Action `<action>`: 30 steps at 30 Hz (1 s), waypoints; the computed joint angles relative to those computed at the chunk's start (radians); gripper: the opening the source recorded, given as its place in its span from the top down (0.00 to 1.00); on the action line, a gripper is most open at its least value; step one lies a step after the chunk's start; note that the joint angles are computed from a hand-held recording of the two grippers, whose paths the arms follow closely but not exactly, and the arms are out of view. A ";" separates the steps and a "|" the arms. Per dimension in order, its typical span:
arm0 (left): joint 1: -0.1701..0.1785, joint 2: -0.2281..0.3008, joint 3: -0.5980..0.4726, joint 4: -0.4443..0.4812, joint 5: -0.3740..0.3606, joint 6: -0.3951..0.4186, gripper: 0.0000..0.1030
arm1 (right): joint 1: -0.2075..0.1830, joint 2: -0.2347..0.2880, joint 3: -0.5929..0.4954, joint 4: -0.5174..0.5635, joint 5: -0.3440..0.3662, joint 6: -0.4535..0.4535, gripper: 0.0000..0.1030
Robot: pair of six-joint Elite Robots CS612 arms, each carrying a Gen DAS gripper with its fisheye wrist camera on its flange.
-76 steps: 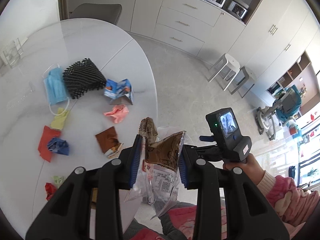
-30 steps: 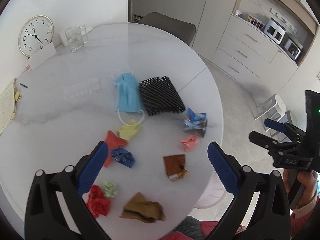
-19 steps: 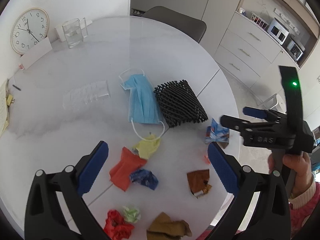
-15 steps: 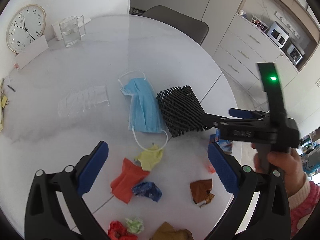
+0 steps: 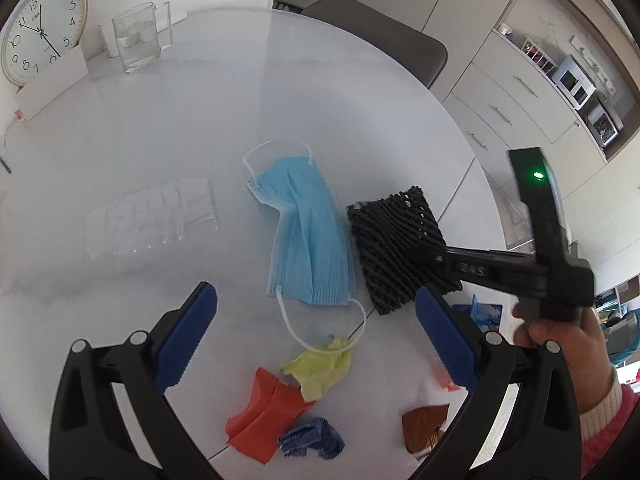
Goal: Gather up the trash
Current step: 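Grasp the black mesh net with the right gripper while the left grasps the blue mask, then release the mesh net and blue mask into the pink bin with both grippers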
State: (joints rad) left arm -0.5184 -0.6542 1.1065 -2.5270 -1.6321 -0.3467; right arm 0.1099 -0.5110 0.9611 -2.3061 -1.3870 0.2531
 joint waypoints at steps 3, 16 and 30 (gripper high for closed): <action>-0.003 0.030 -0.047 0.028 0.015 0.002 0.08 | -0.013 -0.038 0.063 -0.083 0.033 0.023 0.86; -0.008 0.205 -0.350 0.284 0.048 -0.072 0.36 | -0.044 -0.174 0.243 -0.314 0.022 0.024 0.86; -0.020 0.133 -0.248 0.228 0.078 -0.045 0.83 | -0.042 -0.231 0.340 -0.390 -0.009 0.031 0.86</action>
State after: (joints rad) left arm -0.5382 -0.5213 0.8582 -2.2992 -1.5545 -0.3918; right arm 0.0678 -0.7420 1.3013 -2.6957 -1.3963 0.2844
